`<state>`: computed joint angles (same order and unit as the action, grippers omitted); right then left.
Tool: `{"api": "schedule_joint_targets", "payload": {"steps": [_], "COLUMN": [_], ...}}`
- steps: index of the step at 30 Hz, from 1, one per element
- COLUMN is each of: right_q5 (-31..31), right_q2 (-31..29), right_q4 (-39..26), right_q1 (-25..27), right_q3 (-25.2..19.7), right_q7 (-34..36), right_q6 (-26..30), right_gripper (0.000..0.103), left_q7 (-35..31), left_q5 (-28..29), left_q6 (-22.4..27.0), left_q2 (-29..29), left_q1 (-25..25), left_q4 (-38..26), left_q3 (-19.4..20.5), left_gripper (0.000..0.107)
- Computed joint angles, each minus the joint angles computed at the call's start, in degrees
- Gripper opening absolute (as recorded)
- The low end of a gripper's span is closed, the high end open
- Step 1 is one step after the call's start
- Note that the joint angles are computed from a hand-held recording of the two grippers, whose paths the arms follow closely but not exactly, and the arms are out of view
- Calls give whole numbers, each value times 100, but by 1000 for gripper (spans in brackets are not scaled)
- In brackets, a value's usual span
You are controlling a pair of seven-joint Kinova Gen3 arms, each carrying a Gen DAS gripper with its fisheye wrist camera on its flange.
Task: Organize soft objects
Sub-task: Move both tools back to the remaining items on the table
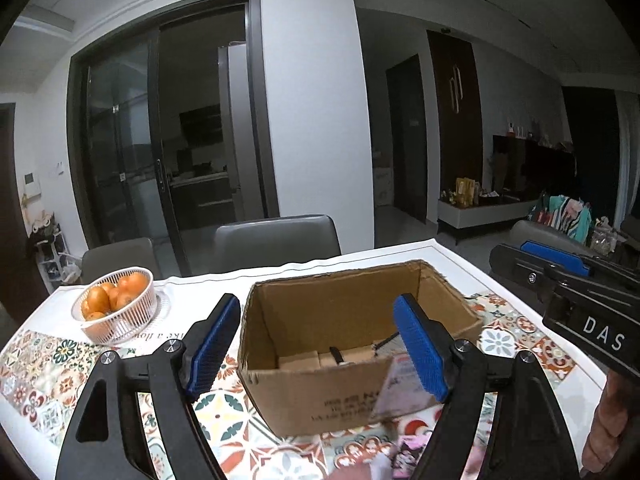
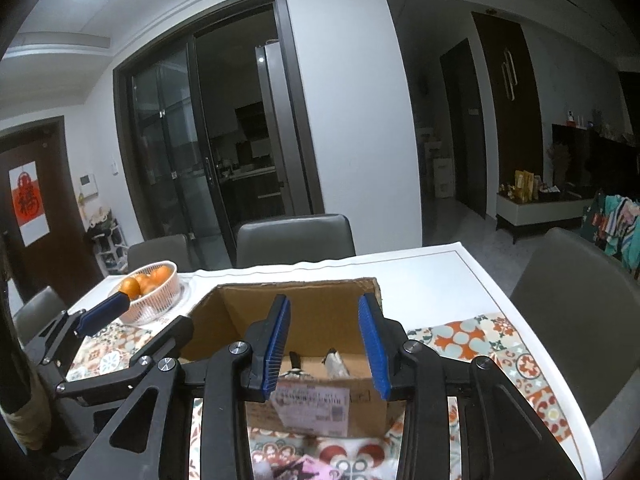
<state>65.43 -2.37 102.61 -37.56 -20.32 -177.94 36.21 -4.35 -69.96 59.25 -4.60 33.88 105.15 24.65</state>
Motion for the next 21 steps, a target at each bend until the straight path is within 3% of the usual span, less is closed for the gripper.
{"api": "schedule_joint_targets", "payload": {"steps": [6,9,21], "right_q5": [-63,-96,-744], "right_q2": [-369,-518,-1054], "right_q4": [294,420,892], "right_q1": [40,116,577], "right_q3": [-219,-400,-911], "right_q7": [-76,-113,203], "right_q6": [141,221,121], "right_gripper": [38,45,51], "left_q7": [197,351,794], "left_q5": [52,28,545], "left_q6": [596,967,1708], "left_q2": [-55,-20,112], "left_q1": [255,454,1174], "left_q4": [-21,-11,-3], "left_q3": [338,494,723], "left_gripper": [80,81,81]}}
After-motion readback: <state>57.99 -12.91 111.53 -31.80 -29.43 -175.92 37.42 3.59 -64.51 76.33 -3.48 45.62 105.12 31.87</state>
